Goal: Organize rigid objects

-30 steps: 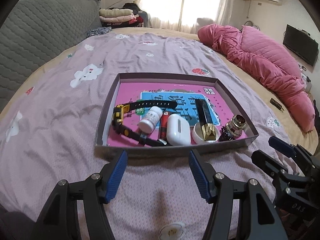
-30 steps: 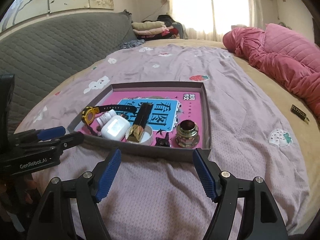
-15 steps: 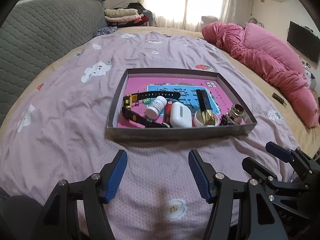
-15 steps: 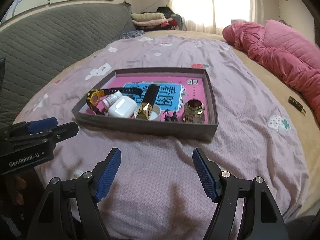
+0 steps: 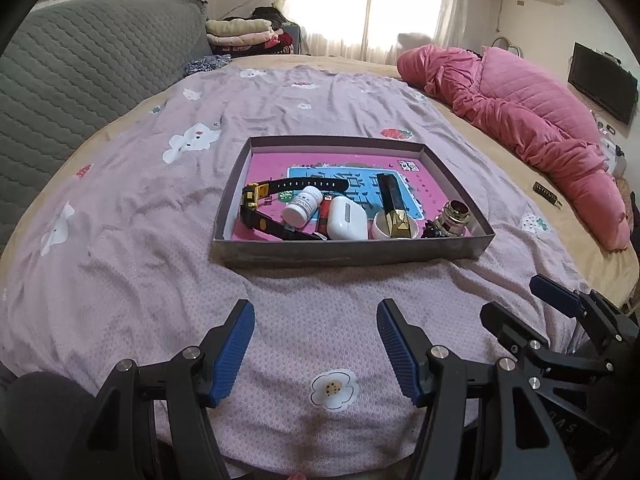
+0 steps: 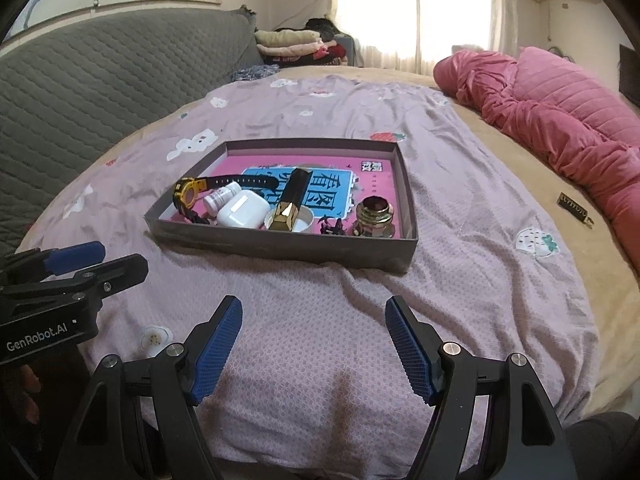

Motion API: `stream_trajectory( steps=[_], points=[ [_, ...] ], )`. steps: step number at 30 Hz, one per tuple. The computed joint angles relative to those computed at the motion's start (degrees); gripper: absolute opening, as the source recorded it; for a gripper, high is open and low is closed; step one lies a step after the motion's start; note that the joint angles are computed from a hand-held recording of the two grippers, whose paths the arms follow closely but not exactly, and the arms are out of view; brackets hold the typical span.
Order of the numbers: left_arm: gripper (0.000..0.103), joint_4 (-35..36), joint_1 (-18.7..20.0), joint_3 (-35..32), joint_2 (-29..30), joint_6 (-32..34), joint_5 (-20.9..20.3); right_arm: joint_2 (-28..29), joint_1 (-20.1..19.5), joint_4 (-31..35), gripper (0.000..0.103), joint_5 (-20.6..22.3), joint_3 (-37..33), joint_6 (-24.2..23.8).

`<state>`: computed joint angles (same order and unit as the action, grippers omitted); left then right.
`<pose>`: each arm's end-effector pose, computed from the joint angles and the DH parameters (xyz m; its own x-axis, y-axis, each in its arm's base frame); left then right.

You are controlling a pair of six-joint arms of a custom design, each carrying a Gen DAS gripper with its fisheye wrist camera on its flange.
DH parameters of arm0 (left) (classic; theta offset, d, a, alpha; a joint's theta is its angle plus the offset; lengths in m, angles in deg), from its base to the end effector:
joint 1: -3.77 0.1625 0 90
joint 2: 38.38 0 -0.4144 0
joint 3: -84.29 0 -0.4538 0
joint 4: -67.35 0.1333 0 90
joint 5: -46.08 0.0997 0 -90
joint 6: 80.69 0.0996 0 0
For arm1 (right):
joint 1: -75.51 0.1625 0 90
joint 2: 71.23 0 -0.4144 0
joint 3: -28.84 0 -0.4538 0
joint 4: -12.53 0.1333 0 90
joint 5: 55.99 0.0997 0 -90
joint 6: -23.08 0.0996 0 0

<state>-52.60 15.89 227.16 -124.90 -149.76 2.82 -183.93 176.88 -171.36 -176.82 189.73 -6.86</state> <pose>-0.2849 -0.2717 0.0929 -0.7563 0.0880 -0.6483 0.4741 0.7565 -0.4504 0.1346 -0.2519 0.2182 -0.7234 -0.1768 0.6674 -0.5756 0.6883 -0.4415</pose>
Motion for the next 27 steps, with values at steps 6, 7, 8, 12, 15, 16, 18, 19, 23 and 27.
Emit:
stream_trajectory(
  steps=[6,7,8,12,15,16,18,19,23,27],
  points=[
    [0.063,0.7,-0.6,0.2,-0.9,-1.0,0.4,0.1,2.6,-2.6,0.075,-0.9,0.2,-1.8],
    [0.063,0.9,-0.7,0.2,-1.0,-1.1,0.5,0.2,3.1,-3.2,0.075,-1.1,0.3,-2.2],
    [0.063,1.1,-0.9,0.2,-1.2,-1.3,0.7,0.3,3.6,-3.6,0.075,-1.3,0.3,-2.5],
    [0.063,2.6,-1.7,0.3,-1.9,-2.3,1.2,-0.8,5.3,-3.1,0.075,-1.8,0.2,-2.0],
    [0.063,3.6,-2.2,0.3,-2.7,-3.4,1.6,-2.6,6.1,-1.7,0.075,-1.8,0.1,-0.6],
    [0.063,4.2,-2.4,0.3,-2.9,-3.9,1.7,-3.2,6.2,-1.3,0.075,-1.7,0.1,-0.2],
    [0.063,5.4,-2.8,0.2,-3.3,-5.0,1.7,-4.5,6.7,0.1,0.075,-1.8,0.1,1.2],
    [0.063,5.7,-3.0,0.3,-3.7,-5.4,1.5,-5.1,7.0,0.8,0.075,-1.9,0.1,1.9],
    [0.063,7.0,-3.5,0.4,-4.6,-6.4,0.9,-5.9,7.9,2.2,0.075,-2.6,0.0,3.6],
    [0.063,7.7,-3.5,0.1,-3.9,-6.4,0.4,-5.4,7.8,1.7,0.075,-2.4,0.2,3.1]
  ],
)
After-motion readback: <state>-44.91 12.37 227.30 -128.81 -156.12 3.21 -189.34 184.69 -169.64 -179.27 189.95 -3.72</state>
